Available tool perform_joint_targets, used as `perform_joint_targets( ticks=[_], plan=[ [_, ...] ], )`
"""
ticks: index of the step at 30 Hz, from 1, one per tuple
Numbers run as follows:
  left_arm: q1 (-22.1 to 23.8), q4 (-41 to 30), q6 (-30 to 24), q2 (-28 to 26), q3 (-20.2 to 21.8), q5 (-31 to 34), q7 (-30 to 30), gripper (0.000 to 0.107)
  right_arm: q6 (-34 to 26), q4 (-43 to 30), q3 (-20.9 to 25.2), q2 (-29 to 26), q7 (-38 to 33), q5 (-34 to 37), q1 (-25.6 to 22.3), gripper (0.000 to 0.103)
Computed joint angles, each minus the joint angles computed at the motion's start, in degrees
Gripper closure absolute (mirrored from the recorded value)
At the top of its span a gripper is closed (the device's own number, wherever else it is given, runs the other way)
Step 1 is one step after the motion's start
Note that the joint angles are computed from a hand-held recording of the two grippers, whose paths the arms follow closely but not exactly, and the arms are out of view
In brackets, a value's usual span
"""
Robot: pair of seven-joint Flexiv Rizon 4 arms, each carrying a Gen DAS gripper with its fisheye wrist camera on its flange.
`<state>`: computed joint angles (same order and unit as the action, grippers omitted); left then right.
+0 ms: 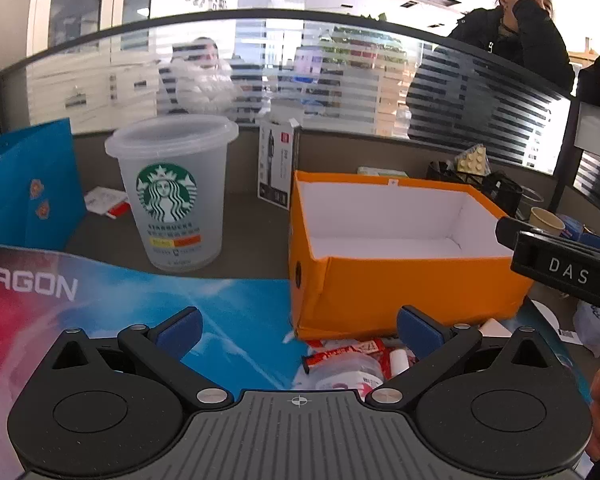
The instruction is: Organize rigid objects
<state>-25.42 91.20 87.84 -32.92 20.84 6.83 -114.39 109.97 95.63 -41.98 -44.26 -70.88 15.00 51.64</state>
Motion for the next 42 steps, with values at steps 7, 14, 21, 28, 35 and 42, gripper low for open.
perform_joint_targets(
  ticks=[7, 14, 21, 28, 35, 42],
  plan=[
    [-1.82, 0.10, 0.40, -0.28, 1.88, 0.53, -1.37, 0.004, -0.03, 0.10, -0.45, -0.15, 0.06, 0.10, 0.32, 0.000],
    [-0.43, 0.16, -0.38, 0.15, -0.27, 0.45, -0.44, 0.004, -0.05, 0.18, -0.60, -0.16, 0.02, 0.06, 0.33, 0.000],
    [0.02, 0.55, 0.02, 0.40, -1.07, 0.40, -0.21, 0.004, 0.00, 0.19, -0.69, -0.25, -0.06, 0.14, 0.36, 0.000],
    [-0.03, 0.64, 0.14, 0.40, -1.58, -0.09, 0.29, 0.004, -0.07, 0.22, -0.90, -0.35, -0.03, 0.32, 0.68, 0.000],
    [0.04, 0.87, -0.02, 0.38, -2.06, -0.35, 0.74, 0.004, -0.03, 0.26, -0.84, -0.31, -0.12, 0.26, 0.56, 0.000],
    [-0.01, 0.47, -1.09, 0.07, -2.23, -0.33, 1.00, 0.004, -0.19, 0.51, -0.58, 0.18, -1.10, -1.33, -0.35, 0.000]
  ],
)
